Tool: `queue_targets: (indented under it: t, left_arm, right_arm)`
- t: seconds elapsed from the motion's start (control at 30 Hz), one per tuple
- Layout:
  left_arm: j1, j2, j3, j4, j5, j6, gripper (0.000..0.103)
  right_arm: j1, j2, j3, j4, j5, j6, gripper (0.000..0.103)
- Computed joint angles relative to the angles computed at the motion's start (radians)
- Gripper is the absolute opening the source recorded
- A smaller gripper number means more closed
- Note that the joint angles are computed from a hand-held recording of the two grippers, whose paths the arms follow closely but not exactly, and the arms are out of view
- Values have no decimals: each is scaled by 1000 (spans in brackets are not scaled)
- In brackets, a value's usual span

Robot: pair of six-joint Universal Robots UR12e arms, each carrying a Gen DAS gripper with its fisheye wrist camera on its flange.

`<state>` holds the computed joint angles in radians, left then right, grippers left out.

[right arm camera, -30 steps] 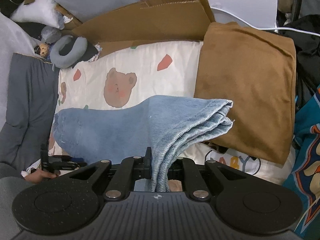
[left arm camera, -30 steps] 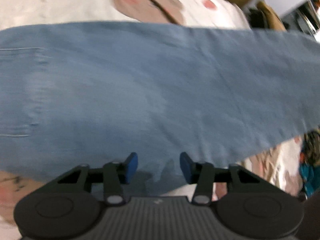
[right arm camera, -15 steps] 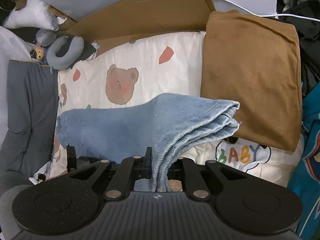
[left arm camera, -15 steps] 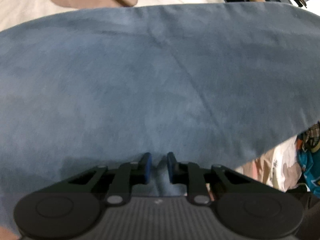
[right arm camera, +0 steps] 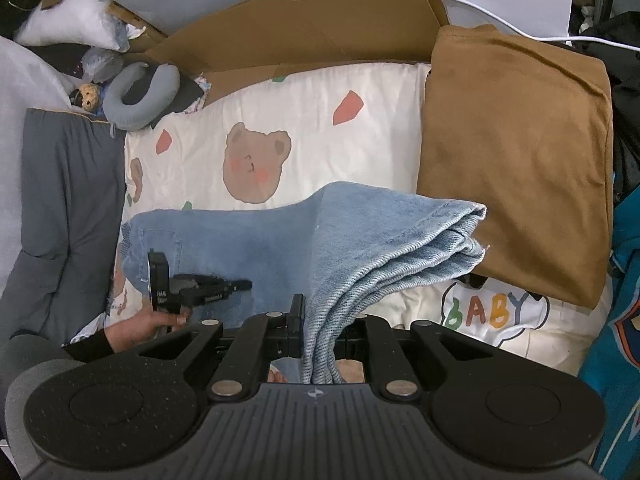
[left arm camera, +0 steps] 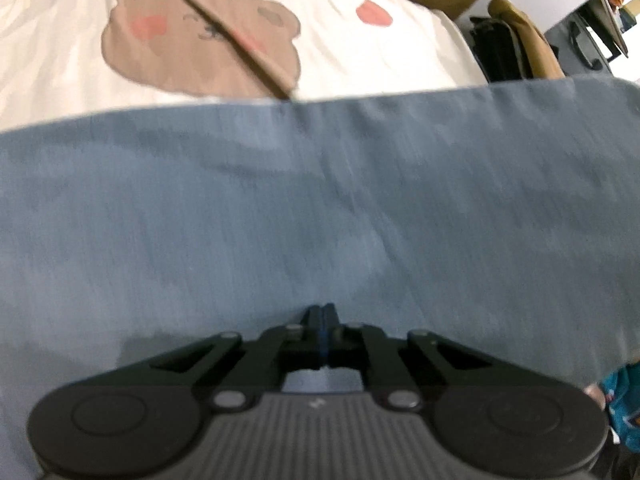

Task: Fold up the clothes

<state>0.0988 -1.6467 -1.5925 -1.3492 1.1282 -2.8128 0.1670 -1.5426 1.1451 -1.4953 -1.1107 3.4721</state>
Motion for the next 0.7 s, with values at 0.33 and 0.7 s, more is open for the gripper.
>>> queue_targets:
  t: [0.33,0.7]
  left_arm:
    - [9,-52,43,55,19,-18,3]
    - [-44,-140,136,96,46,-69,3]
  right_arm:
    - [25,39,-83,65,-13,-23,8]
    - [38,61,-117,95,-33,-16,8]
